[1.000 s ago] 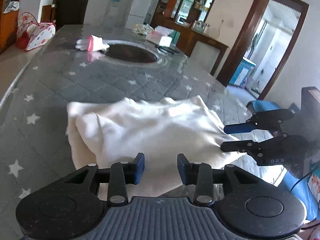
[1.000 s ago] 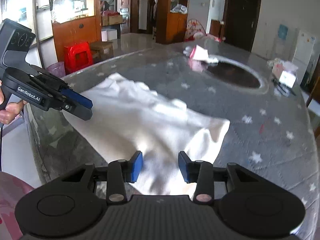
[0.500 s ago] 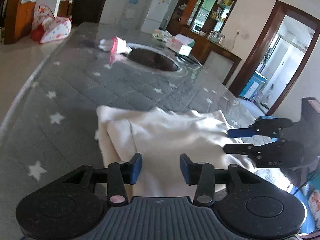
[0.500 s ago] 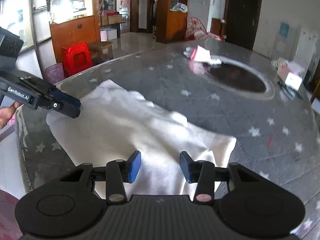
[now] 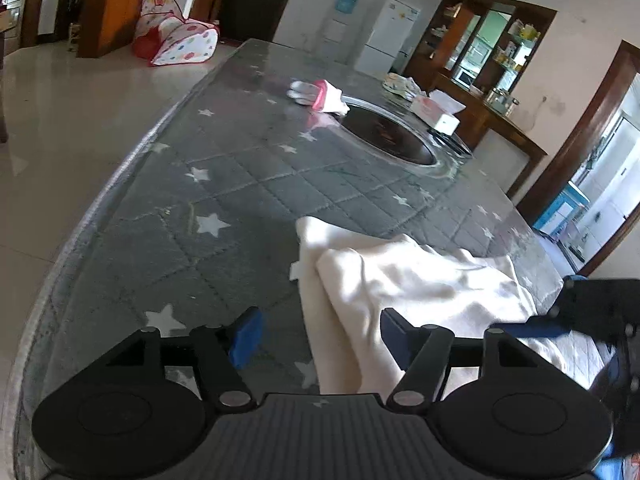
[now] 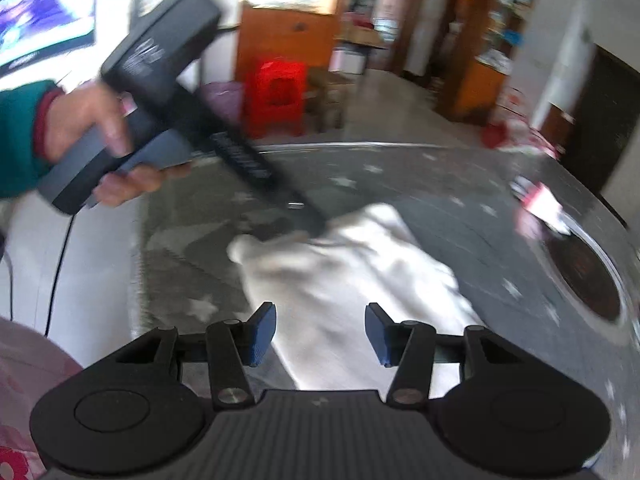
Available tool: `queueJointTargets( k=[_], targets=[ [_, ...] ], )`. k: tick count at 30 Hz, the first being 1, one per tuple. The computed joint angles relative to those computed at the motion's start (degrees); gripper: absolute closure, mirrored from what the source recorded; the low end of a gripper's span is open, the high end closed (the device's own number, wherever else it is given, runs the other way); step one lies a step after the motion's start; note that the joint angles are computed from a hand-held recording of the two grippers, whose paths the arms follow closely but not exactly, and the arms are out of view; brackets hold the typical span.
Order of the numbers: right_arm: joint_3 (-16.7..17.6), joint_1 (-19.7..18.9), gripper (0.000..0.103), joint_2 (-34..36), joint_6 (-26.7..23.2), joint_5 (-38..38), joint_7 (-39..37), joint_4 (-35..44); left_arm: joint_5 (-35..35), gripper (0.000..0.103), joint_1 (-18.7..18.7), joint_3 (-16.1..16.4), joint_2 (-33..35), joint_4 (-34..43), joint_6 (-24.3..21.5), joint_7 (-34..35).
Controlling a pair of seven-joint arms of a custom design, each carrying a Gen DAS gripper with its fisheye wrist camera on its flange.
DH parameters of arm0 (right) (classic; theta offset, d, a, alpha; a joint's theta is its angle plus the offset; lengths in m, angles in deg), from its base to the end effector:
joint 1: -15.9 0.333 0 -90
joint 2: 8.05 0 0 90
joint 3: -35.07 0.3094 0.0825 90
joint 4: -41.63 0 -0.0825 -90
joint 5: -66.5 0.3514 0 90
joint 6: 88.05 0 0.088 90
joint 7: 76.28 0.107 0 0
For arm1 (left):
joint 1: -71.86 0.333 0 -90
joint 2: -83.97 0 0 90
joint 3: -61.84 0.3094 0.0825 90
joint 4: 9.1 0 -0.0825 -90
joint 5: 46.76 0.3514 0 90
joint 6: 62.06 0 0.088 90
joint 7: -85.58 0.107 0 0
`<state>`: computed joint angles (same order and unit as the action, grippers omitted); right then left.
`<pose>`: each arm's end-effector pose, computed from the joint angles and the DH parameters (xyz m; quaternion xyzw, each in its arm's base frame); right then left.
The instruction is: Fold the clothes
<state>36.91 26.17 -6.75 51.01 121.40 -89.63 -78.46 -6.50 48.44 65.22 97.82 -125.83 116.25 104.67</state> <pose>0.5367 0.1181 0.4539 -0.9208 0.0972 -0.1400 0.3508 0.5440 -0.2592 0.4251 -0.7026 0.5828 -0.3792 0.1511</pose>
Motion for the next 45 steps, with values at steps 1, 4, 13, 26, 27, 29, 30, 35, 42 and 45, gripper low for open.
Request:
queueJointTargets(
  k=[1,4,13,26,27,29,30,35,42,45],
  targets=[
    [0.5,0.5,0.053,-0.1,0.4,-0.2,-1.1,-0.4,0.1,0.031,-0.2,0.3,-0.2,-0.2,0.1,-0.5],
    [1.5,1.8,0.053,0.0,1.9,-0.3,-3.4,-1.3,-0.4,0.031,0.0,0.4,-0.5,-0.7,0.8,-1.4],
    [3.8,5.1,0.071,1.8,10.6,5.1,-9.8,-3.6,-14.8,0.023,6.4,-6.8,-0.2,-3.8,5.8,5.4],
    [1.1,1.5,0.092,0.9,0.6,10.9,-3.7,0.6,-33.3,0.023,21.2,-26.5,4.2,-1.9,8.6,13.9],
    [1.0,1.2,0.092,0.8,0.0,11.2,-3.7,0.7,-34.5,0.025,23.1,-29.0,5.2,-1.5,8.9,14.3],
    [0.7,0.9,0.092,0.8,-0.7,11.8,-3.8,0.8,-36.3,0.04,27.5,-34.7,7.6,-0.2,9.2,15.6],
    [0.7,0.7,0.093,0.8,-1.1,12.1,-3.8,0.8,-37.2,0.043,28.9,-36.6,8.7,0.4,9.4,16.2],
    [0.4,0.3,0.092,1.0,-2.5,11.0,-3.5,0.7,-40.7,0.071,28.3,-37.5,11.6,2.9,9.1,18.1],
    [-0.3,-1.4,0.082,1.6,-3.7,10.6,-1.7,2.0,-44.2,0.08,24.3,-33.6,11.0,3.7,7.9,21.8],
    [-0.6,-2.0,0.077,2.3,0.2,11.5,-0.3,2.5,-45.4,0.08,23.0,-32.3,10.7,3.8,7.7,23.1]
  ],
)
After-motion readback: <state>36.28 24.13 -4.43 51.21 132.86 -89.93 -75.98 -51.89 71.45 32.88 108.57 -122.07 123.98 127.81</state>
